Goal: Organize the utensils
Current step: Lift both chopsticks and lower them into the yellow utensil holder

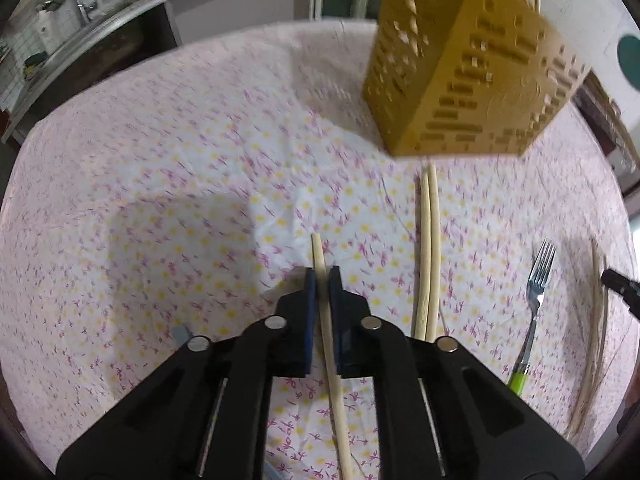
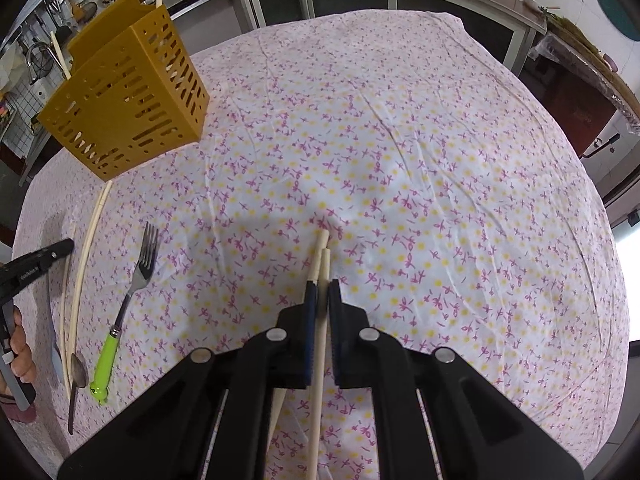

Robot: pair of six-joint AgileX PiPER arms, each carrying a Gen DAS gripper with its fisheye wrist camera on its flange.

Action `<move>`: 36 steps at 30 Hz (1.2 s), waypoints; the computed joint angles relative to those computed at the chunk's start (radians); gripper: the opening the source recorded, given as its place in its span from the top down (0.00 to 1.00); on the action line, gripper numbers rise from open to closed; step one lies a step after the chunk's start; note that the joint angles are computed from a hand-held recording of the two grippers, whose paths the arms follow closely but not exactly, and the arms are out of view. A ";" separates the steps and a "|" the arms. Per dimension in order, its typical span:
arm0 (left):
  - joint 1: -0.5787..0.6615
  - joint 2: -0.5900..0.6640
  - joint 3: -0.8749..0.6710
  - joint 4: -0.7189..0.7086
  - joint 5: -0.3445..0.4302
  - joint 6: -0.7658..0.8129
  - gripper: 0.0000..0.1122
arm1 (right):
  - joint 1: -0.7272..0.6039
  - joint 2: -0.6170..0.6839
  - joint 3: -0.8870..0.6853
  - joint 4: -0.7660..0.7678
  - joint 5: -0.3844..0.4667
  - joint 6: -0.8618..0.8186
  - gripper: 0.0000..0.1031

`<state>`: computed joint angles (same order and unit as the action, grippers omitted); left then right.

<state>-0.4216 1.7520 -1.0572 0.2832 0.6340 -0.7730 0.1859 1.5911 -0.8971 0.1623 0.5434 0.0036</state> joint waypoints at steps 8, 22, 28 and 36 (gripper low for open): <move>-0.055 0.040 -0.057 0.081 0.065 -0.065 0.95 | -0.011 0.007 0.000 0.027 -0.018 -0.023 0.94; -0.168 -0.388 0.232 0.509 -0.068 -0.611 0.96 | 0.088 -0.242 0.061 -0.073 -0.140 0.080 0.94; -0.260 -0.492 0.260 0.728 -0.025 -0.860 0.96 | 0.168 -0.343 0.063 -0.186 -0.232 0.212 0.94; -0.316 -0.502 0.230 0.901 -0.001 -0.983 0.96 | 0.222 -0.355 0.009 -0.358 -0.277 0.393 0.94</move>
<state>-0.7378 1.2503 -0.8269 1.1841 0.6332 -1.7557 0.4081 1.2360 -0.8883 -0.1957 0.2664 0.3965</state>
